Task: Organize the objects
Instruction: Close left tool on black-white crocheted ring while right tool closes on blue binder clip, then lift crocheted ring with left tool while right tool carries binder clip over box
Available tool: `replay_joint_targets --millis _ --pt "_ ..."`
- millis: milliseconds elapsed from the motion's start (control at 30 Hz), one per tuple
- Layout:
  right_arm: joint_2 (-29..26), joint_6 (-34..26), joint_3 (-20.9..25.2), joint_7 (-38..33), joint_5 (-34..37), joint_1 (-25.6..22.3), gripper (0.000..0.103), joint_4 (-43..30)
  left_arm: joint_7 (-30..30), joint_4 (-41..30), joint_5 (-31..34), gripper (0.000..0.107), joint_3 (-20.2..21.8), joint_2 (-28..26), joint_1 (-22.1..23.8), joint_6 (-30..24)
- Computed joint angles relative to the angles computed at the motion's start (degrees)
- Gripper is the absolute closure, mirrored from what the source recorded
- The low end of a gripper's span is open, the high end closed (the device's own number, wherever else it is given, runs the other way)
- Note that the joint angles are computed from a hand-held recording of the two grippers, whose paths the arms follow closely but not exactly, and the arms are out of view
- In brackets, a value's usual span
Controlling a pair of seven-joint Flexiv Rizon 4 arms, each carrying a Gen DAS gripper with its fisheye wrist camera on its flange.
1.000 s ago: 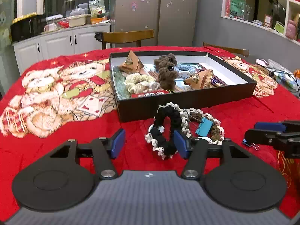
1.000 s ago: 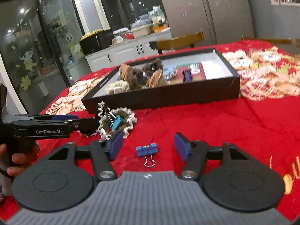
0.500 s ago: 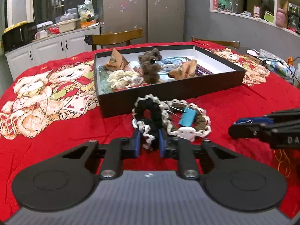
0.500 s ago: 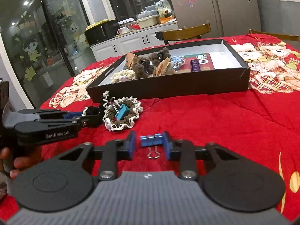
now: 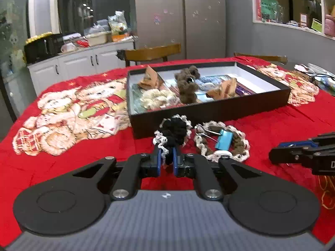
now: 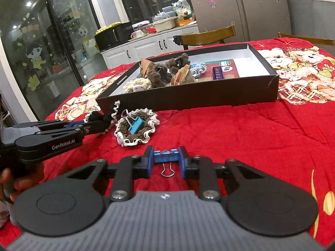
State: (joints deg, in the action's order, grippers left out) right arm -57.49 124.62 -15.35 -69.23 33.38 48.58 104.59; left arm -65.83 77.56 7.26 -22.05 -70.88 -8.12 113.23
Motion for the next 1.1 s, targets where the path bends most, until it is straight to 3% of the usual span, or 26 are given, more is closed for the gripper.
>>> replay_joint_targets --millis 267,500,667,1100 --pt "-0.39 0.62 -1.05 -0.86 1.57 1.12 0.076 -0.29 -1.59 -0.22 0.67 0.094 3.36 -0.41 -2.13 7.02" --pt "-1.44 -2.60 -6.15 -1.38 6.74 5.38 0.076 -1.32 -4.11 -0.78 0.88 0.094 5.44 -0.82 -3.28 11.13" --pt "-5.15 -9.60 -17.92 0.95 12.55 14.72 0.076 -0.86 -5.21 -1.57 -0.06 0.094 7.58 -1.46 -4.96 15.10" --pt "-7.80 -12.29 -23.25 11.40 7.69 18.11 0.076 1.90 -5.54 1.94 -7.77 0.094 11.37 0.22 -9.34 19.25"
